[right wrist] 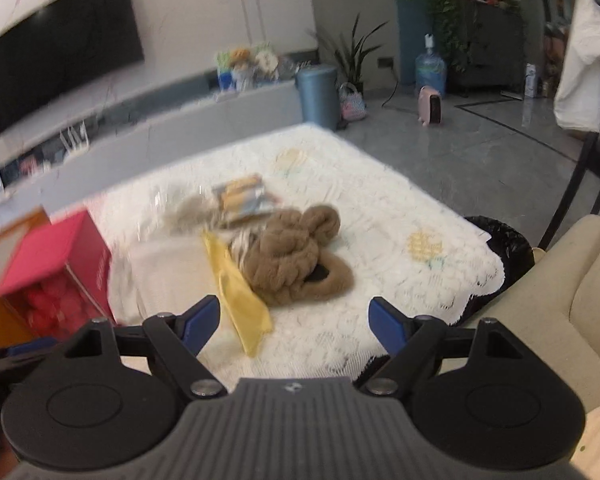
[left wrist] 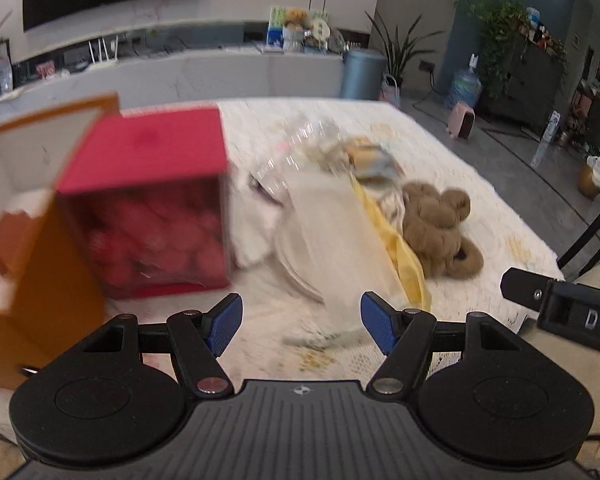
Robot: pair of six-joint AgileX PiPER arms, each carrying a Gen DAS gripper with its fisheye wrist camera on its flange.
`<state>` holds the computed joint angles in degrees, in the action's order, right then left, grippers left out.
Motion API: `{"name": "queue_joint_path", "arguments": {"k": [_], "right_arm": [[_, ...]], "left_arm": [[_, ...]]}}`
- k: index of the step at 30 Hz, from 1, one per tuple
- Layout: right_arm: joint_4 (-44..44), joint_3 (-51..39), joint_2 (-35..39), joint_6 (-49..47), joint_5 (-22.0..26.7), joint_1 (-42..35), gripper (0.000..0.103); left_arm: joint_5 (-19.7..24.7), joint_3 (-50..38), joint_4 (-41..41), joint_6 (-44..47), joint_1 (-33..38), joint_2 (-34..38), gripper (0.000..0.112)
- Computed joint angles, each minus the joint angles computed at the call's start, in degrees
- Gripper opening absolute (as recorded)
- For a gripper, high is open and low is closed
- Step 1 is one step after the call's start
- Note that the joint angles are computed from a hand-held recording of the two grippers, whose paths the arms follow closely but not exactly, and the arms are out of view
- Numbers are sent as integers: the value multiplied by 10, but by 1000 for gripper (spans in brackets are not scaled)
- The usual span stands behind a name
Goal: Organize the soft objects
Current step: 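Move both tools back toward the soft items on the lace table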
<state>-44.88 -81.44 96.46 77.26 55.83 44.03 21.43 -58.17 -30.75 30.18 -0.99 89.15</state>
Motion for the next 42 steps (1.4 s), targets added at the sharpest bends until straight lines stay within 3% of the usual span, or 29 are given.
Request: {"name": "queue_joint_path", "arguments": {"k": [2,5,9,12,15,17,20,24,28,32,34,36,40,42], "right_arm": [[8,-20,22,-25,25,-1,81],[11,-31,44,-32,58,-9,81],[8,-12,39,20,88,-26,81],[23,-12,47,26,90,-39,81],[33,-32,67,-10,97,-38,81],[36,-38,73,-28,91,-35,81],[36,-47,79,-37,95,-32,82],[32,-36,79,-19,88,-33,84],[43,-41,81,-20,73,-36,84],[35,-47,80,-33,53,-26,85],[36,-60,90,-48,64,-21,85],[40,-71,99,-60,80,-20,85],[51,-80,111,-58,110,-28,85],[54,-83,116,-59,121,-30,85]], "left_arm": [[-30,16,-66,37,-5,11,78],[-33,16,-178,143,-9,40,78],[-26,-5,-135,96,-23,75,78],[-6,-18,-160,129,-19,91,73],[-7,-3,-245,204,-9,86,58],[-16,6,-278,234,-7,83,37],[41,-18,-206,192,8,90,2],[128,-35,-195,209,63,74,2],[156,-52,-107,156,95,54,2],[170,-50,-98,201,118,55,3],[161,-47,-92,199,115,60,7],[123,-24,-99,219,101,51,16],[46,10,-83,236,58,28,78],[38,6,-78,212,46,27,83]]}}
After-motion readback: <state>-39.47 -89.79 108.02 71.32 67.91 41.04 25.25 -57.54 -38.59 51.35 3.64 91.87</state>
